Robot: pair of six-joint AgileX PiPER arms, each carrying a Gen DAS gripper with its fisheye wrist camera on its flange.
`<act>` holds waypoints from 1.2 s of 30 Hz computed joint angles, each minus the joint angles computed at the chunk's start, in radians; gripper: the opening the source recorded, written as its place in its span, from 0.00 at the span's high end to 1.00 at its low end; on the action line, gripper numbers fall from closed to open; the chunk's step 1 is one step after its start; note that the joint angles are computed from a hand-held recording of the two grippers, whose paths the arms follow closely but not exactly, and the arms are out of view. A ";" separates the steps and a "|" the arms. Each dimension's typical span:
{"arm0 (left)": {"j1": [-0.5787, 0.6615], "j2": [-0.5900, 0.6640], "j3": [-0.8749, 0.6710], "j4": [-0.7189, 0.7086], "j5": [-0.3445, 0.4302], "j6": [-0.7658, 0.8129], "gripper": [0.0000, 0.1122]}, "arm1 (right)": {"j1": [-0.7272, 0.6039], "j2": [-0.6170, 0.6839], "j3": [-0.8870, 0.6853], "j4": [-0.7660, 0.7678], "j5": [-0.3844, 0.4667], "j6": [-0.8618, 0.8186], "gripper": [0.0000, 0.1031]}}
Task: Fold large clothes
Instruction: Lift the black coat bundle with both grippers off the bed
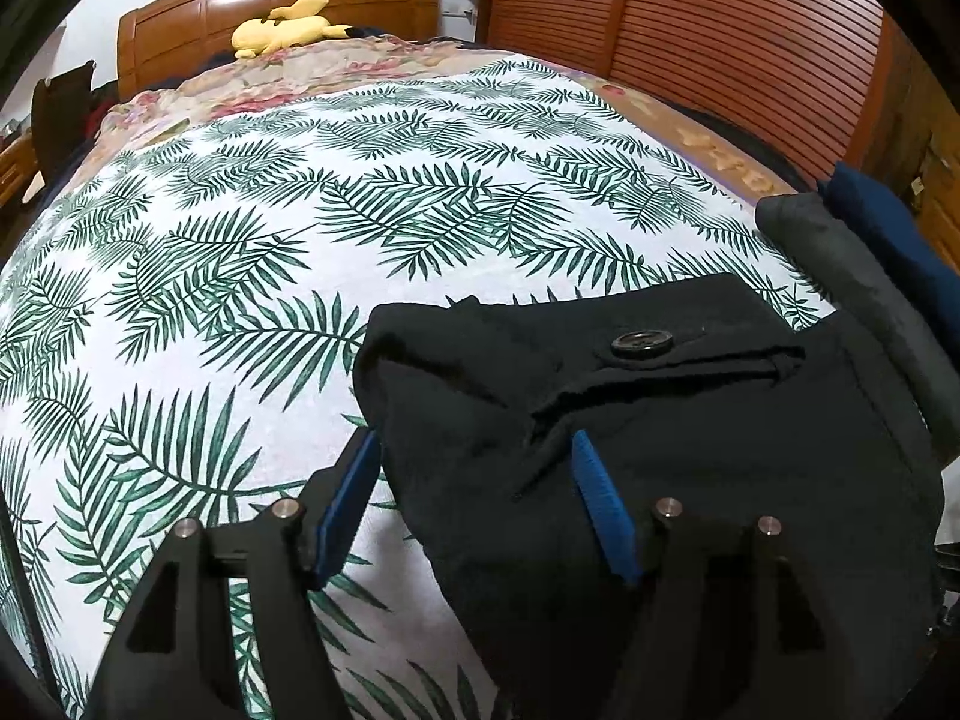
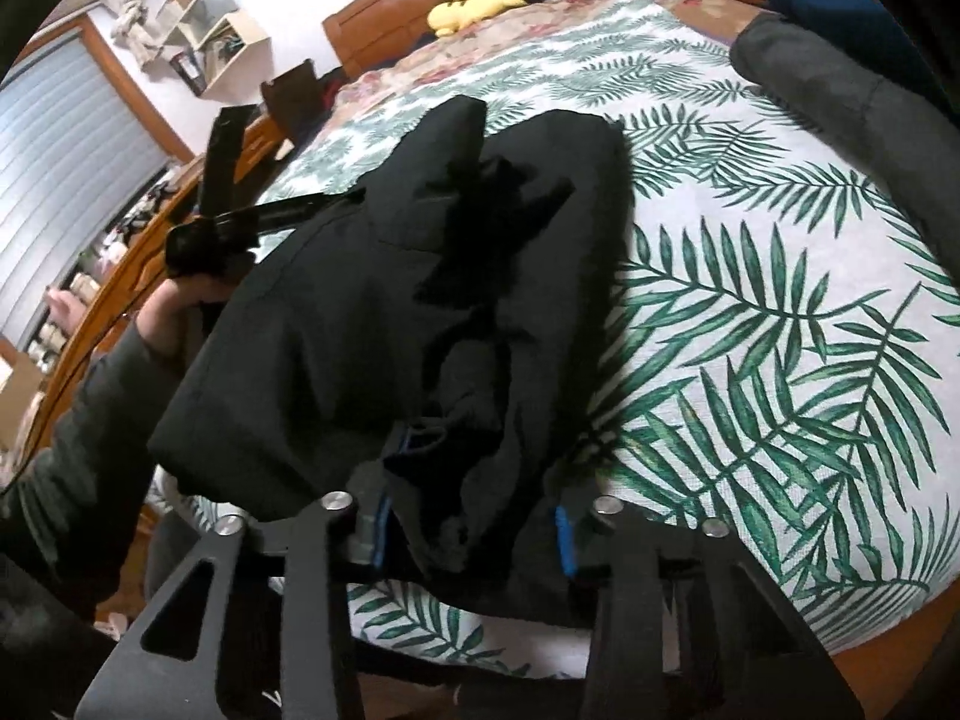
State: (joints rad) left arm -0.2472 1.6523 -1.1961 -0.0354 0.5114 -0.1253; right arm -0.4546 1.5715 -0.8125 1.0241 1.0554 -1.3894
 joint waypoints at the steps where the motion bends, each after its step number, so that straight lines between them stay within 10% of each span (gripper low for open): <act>1: -0.001 0.000 0.000 0.004 0.000 -0.003 0.40 | -0.004 -0.001 0.002 0.004 0.002 -0.008 0.70; 15: -0.092 -0.005 -0.033 0.225 0.078 -0.174 0.51 | -0.069 -0.009 -0.089 0.091 -0.024 -0.067 0.89; 25: -0.085 -0.019 0.029 0.219 0.009 -0.250 0.51 | -0.028 0.069 -0.117 0.008 -0.050 0.003 0.70; 30: -0.115 -0.022 0.008 0.267 0.039 -0.282 0.88 | -0.046 0.092 -0.143 0.026 -0.003 -0.015 0.84; 36: -0.161 -0.103 0.007 0.404 0.079 -0.402 0.99 | -0.063 0.025 -0.149 0.084 0.009 -0.062 0.89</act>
